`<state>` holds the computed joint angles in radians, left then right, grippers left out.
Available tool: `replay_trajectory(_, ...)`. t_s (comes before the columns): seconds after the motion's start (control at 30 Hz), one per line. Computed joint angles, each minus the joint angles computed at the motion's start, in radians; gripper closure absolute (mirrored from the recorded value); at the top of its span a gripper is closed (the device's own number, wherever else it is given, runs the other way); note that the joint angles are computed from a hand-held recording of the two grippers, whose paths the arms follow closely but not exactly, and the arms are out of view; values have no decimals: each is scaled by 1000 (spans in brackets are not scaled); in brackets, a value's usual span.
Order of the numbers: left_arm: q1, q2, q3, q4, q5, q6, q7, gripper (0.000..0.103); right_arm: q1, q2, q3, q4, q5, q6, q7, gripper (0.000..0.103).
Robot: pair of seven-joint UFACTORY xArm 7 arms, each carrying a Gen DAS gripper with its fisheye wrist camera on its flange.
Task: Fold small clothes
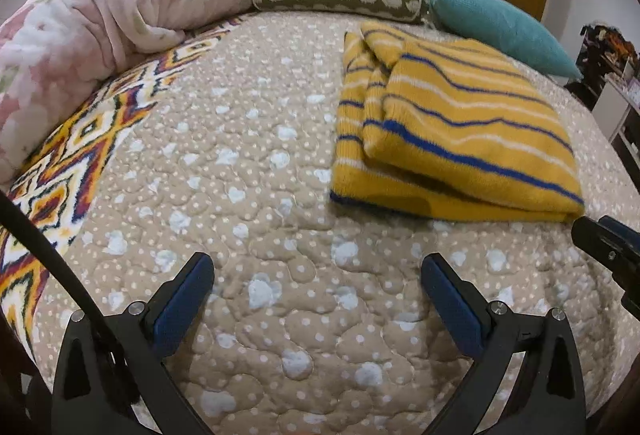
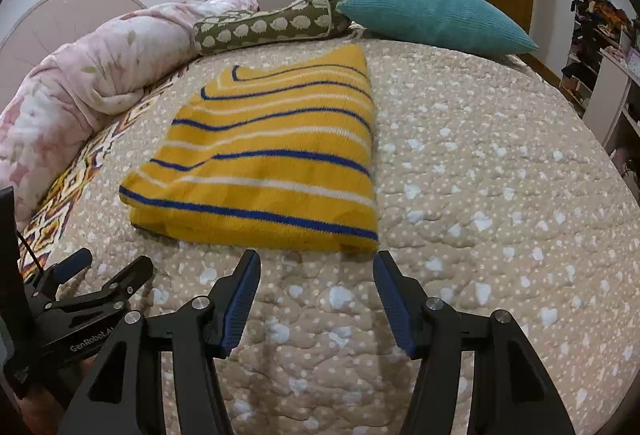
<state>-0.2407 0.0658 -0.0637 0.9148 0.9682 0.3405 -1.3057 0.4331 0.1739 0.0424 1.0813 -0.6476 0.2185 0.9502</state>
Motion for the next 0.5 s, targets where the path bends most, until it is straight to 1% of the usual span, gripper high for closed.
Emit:
replay_trajectory(0.1,-4,4,-1,4,8,14,-3,0,17,6,-13,6,-45,17,39,36)
replay_trajectory(0.23,-11,18,-1,18,3,36,8,0,12,8,-7,2,-50,21,48,35)
replay_trajectory(0.33,-14,18,2,16,5,33,4,0,12,9,-5,2,-54,28,50,35)
replay_trajectory(0.5,-14,23,6,15,-4,19,13,0,20,7,-9,1,-93,38,84,33)
